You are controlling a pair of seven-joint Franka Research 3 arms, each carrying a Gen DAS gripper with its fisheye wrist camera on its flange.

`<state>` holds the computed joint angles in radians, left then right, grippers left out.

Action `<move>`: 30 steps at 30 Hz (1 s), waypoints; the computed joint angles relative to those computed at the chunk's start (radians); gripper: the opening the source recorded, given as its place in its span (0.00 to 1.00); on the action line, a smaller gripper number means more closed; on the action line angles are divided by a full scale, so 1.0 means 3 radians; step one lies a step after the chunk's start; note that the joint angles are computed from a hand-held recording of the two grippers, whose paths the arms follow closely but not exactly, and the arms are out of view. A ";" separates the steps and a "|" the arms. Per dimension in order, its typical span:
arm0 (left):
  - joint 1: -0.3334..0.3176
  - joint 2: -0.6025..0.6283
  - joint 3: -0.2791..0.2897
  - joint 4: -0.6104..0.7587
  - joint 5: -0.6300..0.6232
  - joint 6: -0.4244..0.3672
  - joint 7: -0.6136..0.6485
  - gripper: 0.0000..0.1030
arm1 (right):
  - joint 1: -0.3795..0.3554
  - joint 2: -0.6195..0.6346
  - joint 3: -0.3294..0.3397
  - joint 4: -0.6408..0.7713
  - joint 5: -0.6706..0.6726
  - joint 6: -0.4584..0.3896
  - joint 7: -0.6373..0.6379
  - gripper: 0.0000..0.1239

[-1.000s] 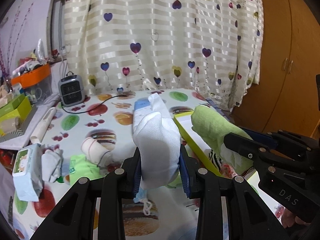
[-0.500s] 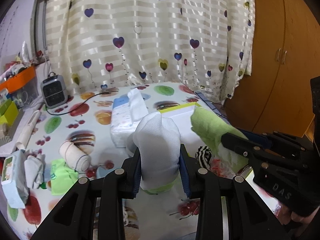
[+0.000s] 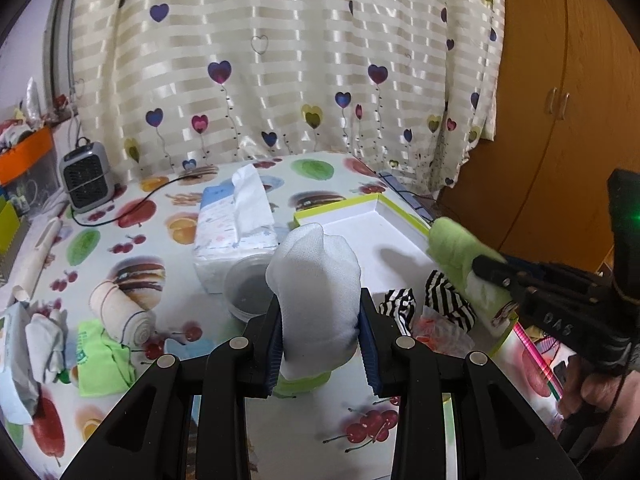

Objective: Organize soft objects
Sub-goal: 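Lower the white sock bundle and green towel into the tray and open both tools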

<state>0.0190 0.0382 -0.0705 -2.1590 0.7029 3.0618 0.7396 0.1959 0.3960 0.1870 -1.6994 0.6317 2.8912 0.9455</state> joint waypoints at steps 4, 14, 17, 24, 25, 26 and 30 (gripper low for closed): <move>-0.0004 0.0058 -0.0017 0.0042 -0.0145 0.0006 0.0144 0.31 | 0.0050 0.0094 -0.0047 0.0066 -0.0103 -0.0102 0.0090 0.16; -0.0029 0.0206 -0.0083 0.0144 -0.0666 0.0023 0.0664 0.31 | 0.0014 0.0212 -0.0012 0.0123 -0.0180 -0.0366 -0.0032 0.22; -0.0039 0.0245 -0.0107 0.0171 -0.0840 0.0028 0.0833 0.31 | -0.0022 0.0152 0.0031 0.0044 -0.0079 -0.0292 -0.0144 0.30; -0.0072 0.0353 -0.0165 0.0269 -0.1134 -0.0002 0.1125 0.31 | -0.0100 -0.0002 0.0101 -0.0104 0.0270 -0.0120 -0.0358 0.30; -0.0071 0.0375 -0.0183 0.0293 -0.1182 -0.0008 0.1177 0.31 | -0.0110 -0.0024 0.0098 -0.0124 0.0322 -0.0098 -0.0361 0.30; -0.0075 0.0398 -0.0194 0.0319 -0.1218 -0.0015 0.1217 0.31 | -0.0122 -0.0038 0.0099 -0.0135 0.0371 -0.0091 -0.0370 0.30; -0.0133 0.0540 -0.0180 0.0493 -0.1267 -0.0068 0.1275 0.31 | -0.0142 -0.0083 0.0083 -0.0176 0.0500 -0.0067 -0.0422 0.30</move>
